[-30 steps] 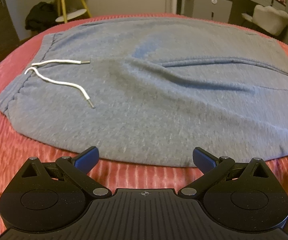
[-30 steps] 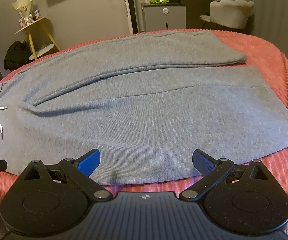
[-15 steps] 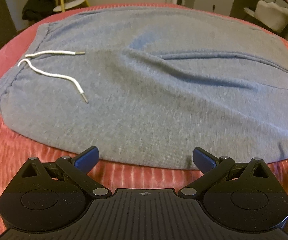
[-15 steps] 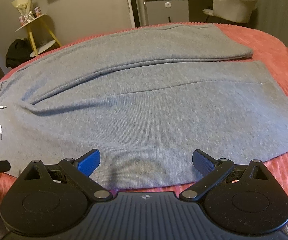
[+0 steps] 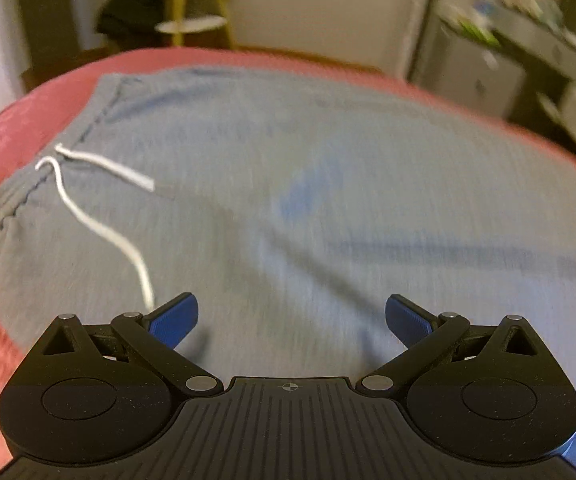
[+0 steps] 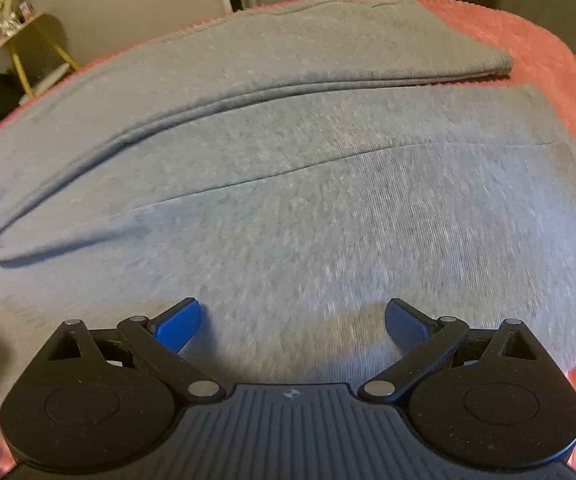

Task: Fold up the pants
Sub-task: 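Move both grippers toward the waistband and a leg hem of the sweatpants, then grasp the leg hem with the right gripper while the left gripper grasps the waistband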

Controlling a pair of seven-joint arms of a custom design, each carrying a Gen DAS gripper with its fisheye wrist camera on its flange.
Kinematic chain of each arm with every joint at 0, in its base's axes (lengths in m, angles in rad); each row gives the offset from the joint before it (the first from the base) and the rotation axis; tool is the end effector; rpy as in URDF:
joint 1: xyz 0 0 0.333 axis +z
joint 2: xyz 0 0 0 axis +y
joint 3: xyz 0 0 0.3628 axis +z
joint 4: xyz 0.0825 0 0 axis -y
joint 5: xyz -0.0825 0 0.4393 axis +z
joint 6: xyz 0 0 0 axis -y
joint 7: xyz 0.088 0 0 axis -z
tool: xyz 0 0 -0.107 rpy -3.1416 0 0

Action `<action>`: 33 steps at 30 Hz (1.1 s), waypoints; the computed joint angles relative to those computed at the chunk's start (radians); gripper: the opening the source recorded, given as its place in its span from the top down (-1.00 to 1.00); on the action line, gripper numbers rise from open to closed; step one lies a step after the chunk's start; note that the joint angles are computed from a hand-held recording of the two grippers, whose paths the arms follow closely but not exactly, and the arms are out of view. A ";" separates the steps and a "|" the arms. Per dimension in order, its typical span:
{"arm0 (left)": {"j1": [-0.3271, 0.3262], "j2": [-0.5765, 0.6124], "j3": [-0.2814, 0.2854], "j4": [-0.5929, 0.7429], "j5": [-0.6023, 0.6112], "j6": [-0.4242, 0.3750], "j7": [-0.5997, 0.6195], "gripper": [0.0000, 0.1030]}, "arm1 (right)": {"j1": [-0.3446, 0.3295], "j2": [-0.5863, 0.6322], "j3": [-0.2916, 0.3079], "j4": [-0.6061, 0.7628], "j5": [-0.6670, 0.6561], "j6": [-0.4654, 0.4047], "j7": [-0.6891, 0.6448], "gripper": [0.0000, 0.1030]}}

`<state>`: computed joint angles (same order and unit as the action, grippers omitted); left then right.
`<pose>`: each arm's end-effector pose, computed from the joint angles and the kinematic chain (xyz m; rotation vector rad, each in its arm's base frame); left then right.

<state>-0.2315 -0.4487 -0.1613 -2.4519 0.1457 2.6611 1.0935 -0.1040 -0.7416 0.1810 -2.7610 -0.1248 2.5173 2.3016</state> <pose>0.4451 -0.1972 0.5521 -1.8467 1.9030 -0.7518 0.3763 0.0309 0.4837 -1.2899 2.4068 -0.5434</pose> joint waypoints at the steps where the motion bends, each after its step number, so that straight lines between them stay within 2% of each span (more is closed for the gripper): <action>1: 0.039 0.032 -0.031 0.027 0.028 0.022 -0.065 -1.00 | -0.006 0.015 0.004 0.006 -0.005 -0.002 0.003 -0.93; 3: 0.113 0.104 -0.088 0.079 0.115 0.067 -0.201 -1.00 | -0.020 0.034 0.022 0.014 -0.031 -0.002 0.014 -0.93; 7: 0.216 0.224 -0.148 0.143 0.371 0.106 -0.427 -1.00 | -0.019 0.073 0.024 0.047 -0.071 -0.039 0.004 -0.93; 9: 0.289 0.245 -0.177 0.139 0.579 0.147 -0.610 -1.00 | 0.013 0.107 -0.028 0.098 -0.057 -0.099 -0.073 -0.93; 10: 0.324 0.250 -0.195 0.140 0.691 0.148 -0.723 -1.00 | 0.011 0.115 -0.048 0.113 -0.054 -0.089 -0.087 -0.92; 11: 0.348 0.260 -0.202 0.149 0.777 0.146 -0.814 -1.00 | -0.011 0.116 -0.058 0.115 -0.064 -0.034 -0.077 -0.92; 13: 0.363 0.277 -0.192 0.167 0.865 0.147 -0.941 -1.00 | -0.076 0.168 -0.068 0.159 -0.092 0.065 -0.056 -0.92; 15: 0.371 0.293 -0.179 0.177 0.962 0.165 -1.075 -1.00 | -0.155 0.273 -0.058 0.253 -0.136 0.130 -0.001 -0.87; 17: 0.372 0.310 -0.168 0.186 1.075 0.173 -1.193 -1.00 | -0.209 0.409 -0.062 0.376 -0.176 0.185 0.067 -0.72; 18: 0.362 0.325 -0.159 0.195 1.088 0.164 -1.204 -1.00 | -0.223 0.487 -0.070 0.458 -0.192 0.181 0.109 -0.60; 21: 0.318 0.363 -0.132 0.217 1.067 0.114 -1.163 -1.00 | -0.235 0.670 -0.095 0.656 -0.247 0.173 0.247 -0.47; 23: 0.292 0.381 -0.123 0.233 1.143 0.069 -1.196 -1.00 | -0.224 0.784 -0.120 0.785 -0.275 0.147 0.370 -0.47; 25: 0.262 0.397 -0.110 0.244 1.171 0.029 -1.195 -1.00 | -0.203 0.868 -0.150 0.874 -0.256 0.118 0.419 -0.48; 27: 0.236 0.405 -0.091 0.246 1.211 0.015 -1.221 -1.00 | -0.176 0.937 -0.179 0.954 -0.249 0.040 0.435 -0.48; 30: 0.201 0.406 -0.055 0.245 1.214 0.017 -1.229 -1.00 | -0.118 1.014 -0.216 1.057 -0.264 -0.137 0.428 -0.45; 32: 0.185 0.404 -0.032 0.242 1.214 0.034 -1.238 -1.00 | -0.070 1.039 -0.256 1.088 -0.332 -0.186 0.450 -0.06; 33: 0.179 0.401 -0.025 0.239 1.210 0.039 -1.237 -1.00 | -0.043 1.038 -0.276 1.091 -0.367 -0.206 0.462 0.44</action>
